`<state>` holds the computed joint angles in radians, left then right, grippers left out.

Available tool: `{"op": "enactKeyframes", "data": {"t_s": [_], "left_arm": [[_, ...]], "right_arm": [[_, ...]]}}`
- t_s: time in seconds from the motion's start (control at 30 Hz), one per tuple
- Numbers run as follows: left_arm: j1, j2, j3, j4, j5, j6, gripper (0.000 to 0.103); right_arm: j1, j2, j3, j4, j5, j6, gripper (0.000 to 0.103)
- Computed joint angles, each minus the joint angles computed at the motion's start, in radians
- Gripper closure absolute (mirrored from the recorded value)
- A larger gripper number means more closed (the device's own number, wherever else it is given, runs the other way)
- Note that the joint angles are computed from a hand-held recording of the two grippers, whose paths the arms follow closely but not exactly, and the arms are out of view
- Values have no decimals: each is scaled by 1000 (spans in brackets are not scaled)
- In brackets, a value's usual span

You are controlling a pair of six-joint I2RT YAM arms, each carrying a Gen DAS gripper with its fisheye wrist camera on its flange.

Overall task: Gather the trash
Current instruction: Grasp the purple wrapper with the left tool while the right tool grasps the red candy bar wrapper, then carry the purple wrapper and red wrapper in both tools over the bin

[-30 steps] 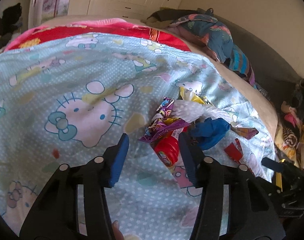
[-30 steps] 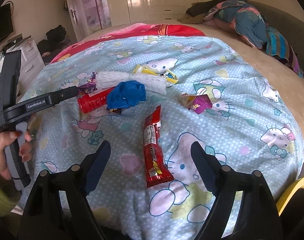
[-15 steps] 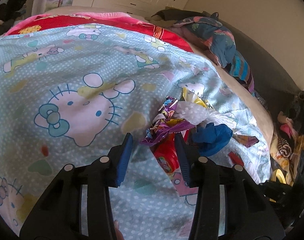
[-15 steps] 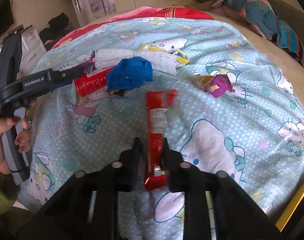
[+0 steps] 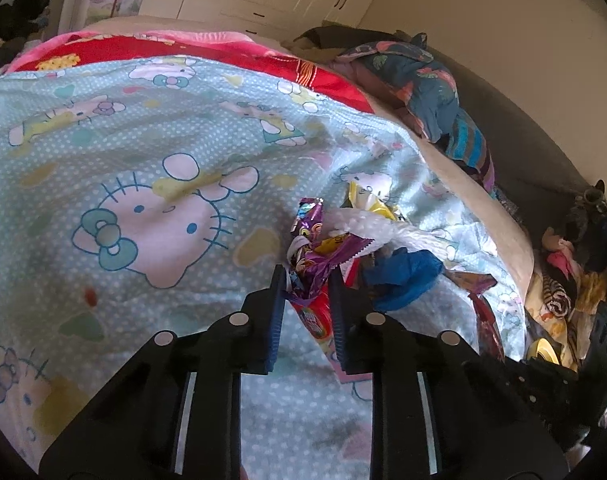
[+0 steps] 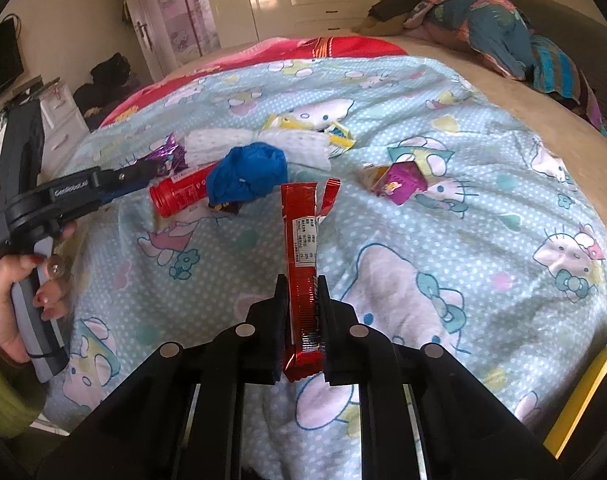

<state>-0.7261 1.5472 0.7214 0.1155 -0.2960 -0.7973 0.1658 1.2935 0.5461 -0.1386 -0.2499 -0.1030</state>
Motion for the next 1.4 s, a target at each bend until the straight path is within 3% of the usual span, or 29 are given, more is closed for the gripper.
{"op": "enactKeyframes", "data": {"t_s": [0.3, 0.57, 0.97, 1.4], "left_arm": [[-65, -135, -32, -63, -78, 17, 89], [-131, -196, 20, -121, -125, 48, 90], [-252, -162, 126, -156, -156, 84, 90], [-355, -86, 237, -173, -172, 124, 90]], "right_arm": [[-31, -138, -39, -32, -14, 11, 90], [-50, -279, -60, -104, -39, 14, 90], [-108, -441, -61, -224, -81, -8, 90], [-308, -581, -34, -376, -201, -81, 90]]}}
